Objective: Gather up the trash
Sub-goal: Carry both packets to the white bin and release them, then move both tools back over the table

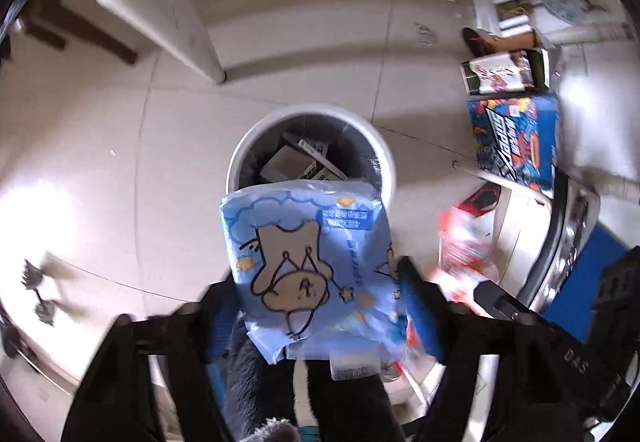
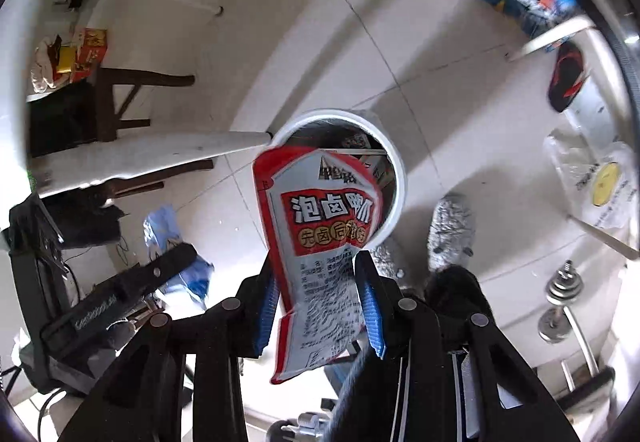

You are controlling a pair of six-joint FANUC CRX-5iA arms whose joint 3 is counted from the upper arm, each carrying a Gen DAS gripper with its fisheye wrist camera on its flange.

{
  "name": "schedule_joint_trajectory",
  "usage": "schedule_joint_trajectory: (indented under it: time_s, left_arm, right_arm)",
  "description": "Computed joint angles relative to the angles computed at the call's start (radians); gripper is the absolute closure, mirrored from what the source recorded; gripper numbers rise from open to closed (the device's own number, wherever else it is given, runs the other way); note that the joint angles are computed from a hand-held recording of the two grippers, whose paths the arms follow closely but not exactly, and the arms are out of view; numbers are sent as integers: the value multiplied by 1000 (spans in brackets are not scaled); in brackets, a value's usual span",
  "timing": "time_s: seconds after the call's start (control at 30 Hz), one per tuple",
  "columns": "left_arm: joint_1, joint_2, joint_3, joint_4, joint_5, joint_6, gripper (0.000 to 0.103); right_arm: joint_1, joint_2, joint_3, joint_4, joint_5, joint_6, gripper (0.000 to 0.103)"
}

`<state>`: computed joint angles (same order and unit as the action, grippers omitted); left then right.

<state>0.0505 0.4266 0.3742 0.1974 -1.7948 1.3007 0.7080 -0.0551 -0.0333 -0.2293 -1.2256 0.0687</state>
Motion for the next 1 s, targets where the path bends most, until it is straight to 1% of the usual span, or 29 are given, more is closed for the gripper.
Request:
schedule_joint_trajectory:
  time_s: [0.03,0.07,0.1,0.17,0.23,0.27,0.3,0.33,0.4,0.53,0.63,0.7,0.87,1.0]
  left_arm:
    - [6,9,-16,6,15,1,8]
    - [11,16,-36,5,32,1,3]
    - [14,20,-44,-12,44,-1,2]
    - [15,16,-65,-42,79,-8,2]
    - [10,4,-72,-87,103,-13,2]
    - [7,-11,-83,-110,129,-19,2]
    - [5,-32,-99,-135,161,-28,2]
    - [-3,-55,-110,-168,192,-35,2]
    - [-2,-83,-124,-206,223,-55,2]
    - [-5,-113,-132,-237,231,-70,2]
    - [-4,-125,-122,-239,220,-85,2]
    - [-6,-138,-114,-238,209,-95,2]
    - [0,-175,-86,-227,155,-110,2]
    - [12,-204,-44,-213,94,-130,2]
  right_arm:
    - [-13,5,-31,-20,47,18,64]
    - [-31,20,-56,-55,88,58,64]
    - [-39,36,-70,-72,112,81,64]
    - [-50,71,-98,-92,166,129,58]
    - [-49,86,-120,-102,196,148,38]
    - [-47,102,-117,-97,186,159,35]
    - [-40,124,-103,-79,154,170,31]
    - [-30,141,-91,-56,123,177,17]
    - [-9,171,-63,-13,64,177,0]
    - [49,225,4,88,-65,186,0]
    - [67,241,34,127,-114,196,0]
    - [77,243,44,139,-130,197,0]
    - [108,229,97,179,-210,169,0]
    - [129,211,165,201,-298,152,0]
